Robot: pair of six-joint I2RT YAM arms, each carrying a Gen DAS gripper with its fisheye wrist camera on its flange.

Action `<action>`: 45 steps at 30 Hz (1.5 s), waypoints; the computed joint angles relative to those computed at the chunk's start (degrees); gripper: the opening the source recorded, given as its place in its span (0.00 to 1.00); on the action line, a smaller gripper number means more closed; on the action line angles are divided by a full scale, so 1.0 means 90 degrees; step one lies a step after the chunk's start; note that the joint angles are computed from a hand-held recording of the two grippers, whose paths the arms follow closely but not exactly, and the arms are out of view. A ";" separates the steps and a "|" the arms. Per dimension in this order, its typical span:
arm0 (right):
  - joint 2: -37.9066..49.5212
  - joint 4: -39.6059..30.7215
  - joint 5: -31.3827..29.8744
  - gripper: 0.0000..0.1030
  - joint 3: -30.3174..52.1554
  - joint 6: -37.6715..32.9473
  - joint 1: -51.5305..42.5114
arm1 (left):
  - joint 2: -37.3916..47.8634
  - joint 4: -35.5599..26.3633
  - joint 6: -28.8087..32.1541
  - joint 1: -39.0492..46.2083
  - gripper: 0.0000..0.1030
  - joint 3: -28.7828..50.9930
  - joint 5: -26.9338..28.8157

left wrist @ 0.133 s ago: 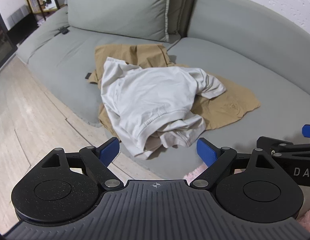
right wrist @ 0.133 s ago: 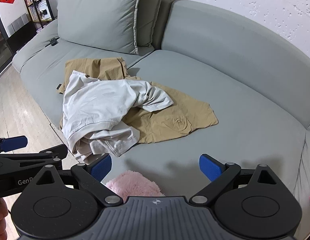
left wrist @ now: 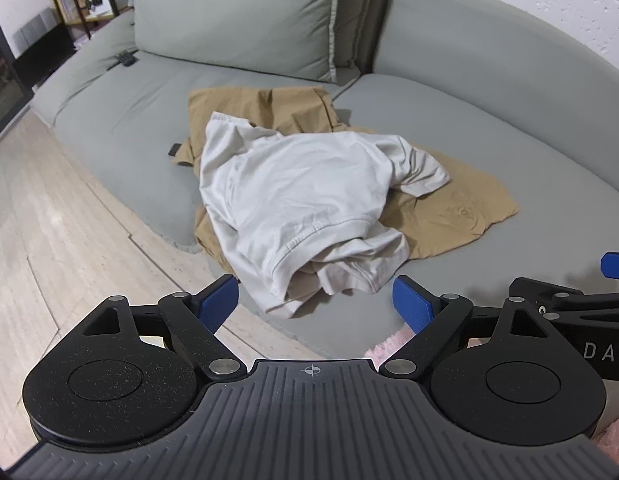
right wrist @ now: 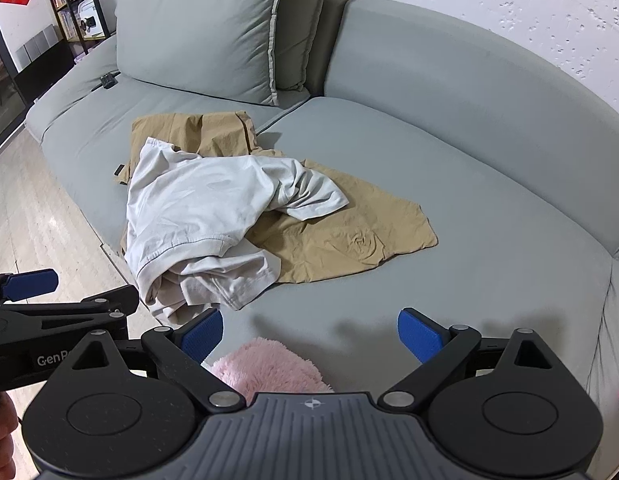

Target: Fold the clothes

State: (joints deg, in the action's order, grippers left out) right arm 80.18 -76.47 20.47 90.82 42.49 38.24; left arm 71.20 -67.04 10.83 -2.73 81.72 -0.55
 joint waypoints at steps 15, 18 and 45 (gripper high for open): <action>0.0023 -0.0162 0.0147 0.92 0.0102 0.0195 0.0226 | 0.0161 -0.0170 0.0126 0.0430 0.86 0.0132 0.0470; 0.0066 -0.0278 0.0239 0.92 0.0190 0.0371 0.0398 | 0.0159 -0.0186 0.0112 0.0413 0.86 0.0152 0.0456; -0.0171 0.0007 -0.0062 0.92 -0.0149 0.0099 0.0015 | 0.0067 -0.0142 0.0129 0.0450 0.86 0.0035 0.0453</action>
State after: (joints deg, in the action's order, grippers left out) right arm 78.64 -76.41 19.91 89.48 43.38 38.38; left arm 71.80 -68.31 11.99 1.32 82.03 3.53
